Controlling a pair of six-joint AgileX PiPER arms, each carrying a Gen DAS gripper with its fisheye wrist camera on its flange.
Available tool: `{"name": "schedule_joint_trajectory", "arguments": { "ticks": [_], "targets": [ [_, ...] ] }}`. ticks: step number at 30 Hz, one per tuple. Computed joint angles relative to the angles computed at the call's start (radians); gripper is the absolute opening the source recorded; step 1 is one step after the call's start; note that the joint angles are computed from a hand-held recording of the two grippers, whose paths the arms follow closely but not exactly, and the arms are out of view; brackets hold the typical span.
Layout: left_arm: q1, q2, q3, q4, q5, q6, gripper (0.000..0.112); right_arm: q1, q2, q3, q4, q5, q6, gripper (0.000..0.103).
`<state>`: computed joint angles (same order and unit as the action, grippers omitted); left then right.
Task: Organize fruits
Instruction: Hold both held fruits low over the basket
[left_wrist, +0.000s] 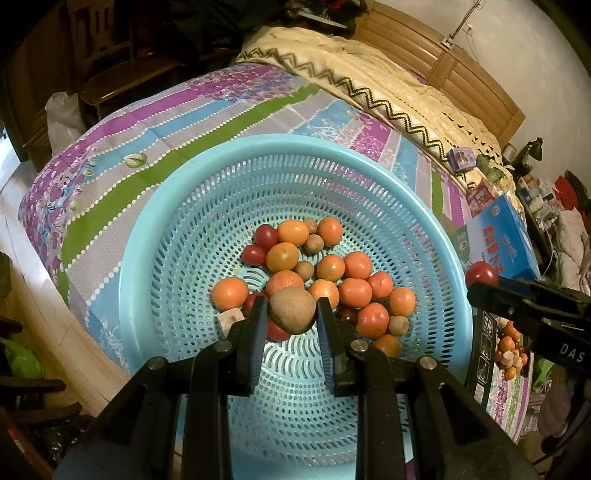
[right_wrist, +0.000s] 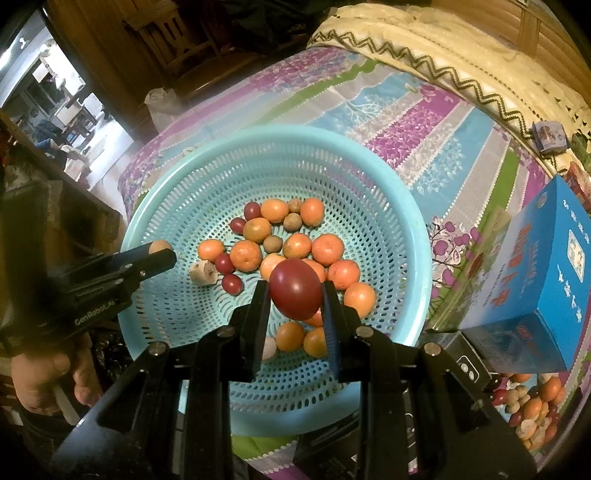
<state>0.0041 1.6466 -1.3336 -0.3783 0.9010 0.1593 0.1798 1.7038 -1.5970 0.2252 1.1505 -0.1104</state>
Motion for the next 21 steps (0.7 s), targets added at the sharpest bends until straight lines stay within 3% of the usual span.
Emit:
{"name": "schedule_joint_trajectory", "arguments": {
  "ticks": [21],
  "targets": [
    [0.001,0.0,0.0,-0.003,0.0,0.003,0.026,-0.003,0.002,0.007,0.006,-0.007,-0.007,0.028]
  ]
}}
